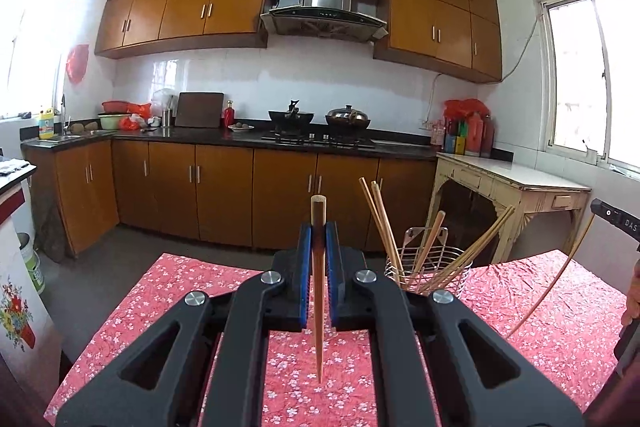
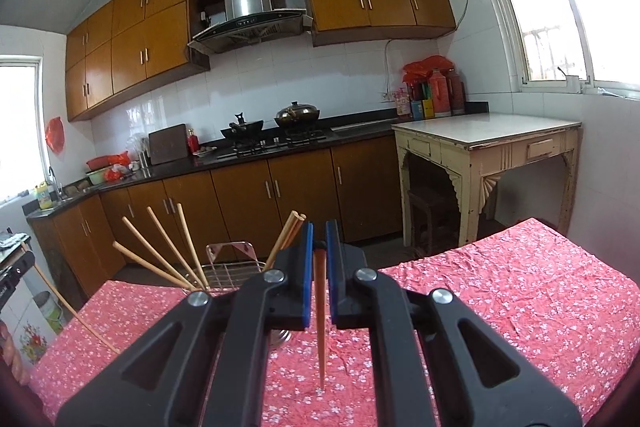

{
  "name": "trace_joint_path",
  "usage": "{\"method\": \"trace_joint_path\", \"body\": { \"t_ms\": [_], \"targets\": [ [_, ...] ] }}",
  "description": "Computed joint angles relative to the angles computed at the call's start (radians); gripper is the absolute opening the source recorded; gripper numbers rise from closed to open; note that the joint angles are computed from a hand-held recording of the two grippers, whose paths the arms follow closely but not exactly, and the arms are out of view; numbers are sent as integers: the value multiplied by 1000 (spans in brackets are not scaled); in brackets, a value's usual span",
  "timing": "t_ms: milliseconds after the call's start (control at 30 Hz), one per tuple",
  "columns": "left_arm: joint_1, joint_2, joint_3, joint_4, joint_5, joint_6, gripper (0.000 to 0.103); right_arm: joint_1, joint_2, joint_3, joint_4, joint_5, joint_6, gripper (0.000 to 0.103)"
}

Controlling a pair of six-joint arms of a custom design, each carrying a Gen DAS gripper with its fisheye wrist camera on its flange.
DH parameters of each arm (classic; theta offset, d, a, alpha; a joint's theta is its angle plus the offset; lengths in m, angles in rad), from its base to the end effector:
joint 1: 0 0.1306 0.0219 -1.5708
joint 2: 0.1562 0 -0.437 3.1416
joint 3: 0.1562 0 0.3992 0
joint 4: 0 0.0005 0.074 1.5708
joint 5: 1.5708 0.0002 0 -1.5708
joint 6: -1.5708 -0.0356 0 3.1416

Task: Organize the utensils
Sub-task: 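Lift both held chopsticks off the cloth and carry them over the wire holder, then lower both chopsticks into the wire holder and open both tools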

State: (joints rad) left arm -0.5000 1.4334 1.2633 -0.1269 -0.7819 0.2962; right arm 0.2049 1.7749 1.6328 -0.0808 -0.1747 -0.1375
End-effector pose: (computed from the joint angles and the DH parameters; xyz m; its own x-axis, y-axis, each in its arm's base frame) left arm 0.4667 -0.2270 0.4707 -0.1724 -0.1419 -0.9748 -0.3151 0.9455 -0.0819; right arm 0.6621 0.1434 0.4587 -0.2646 0.0829 -0.9608 -0.3332 0.9271 0.1717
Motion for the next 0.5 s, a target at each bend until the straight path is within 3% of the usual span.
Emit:
{"method": "trace_joint_path", "body": {
  "t_ms": [300, 500],
  "targets": [
    [-10, 6, 21, 10, 47, 0, 7, 4, -7, 5, 1, -35, -12, 7],
    [-11, 20, 93, 2, 145, 13, 7, 4, -10, 49, 7, -75, -41, 7]
  ]
}}
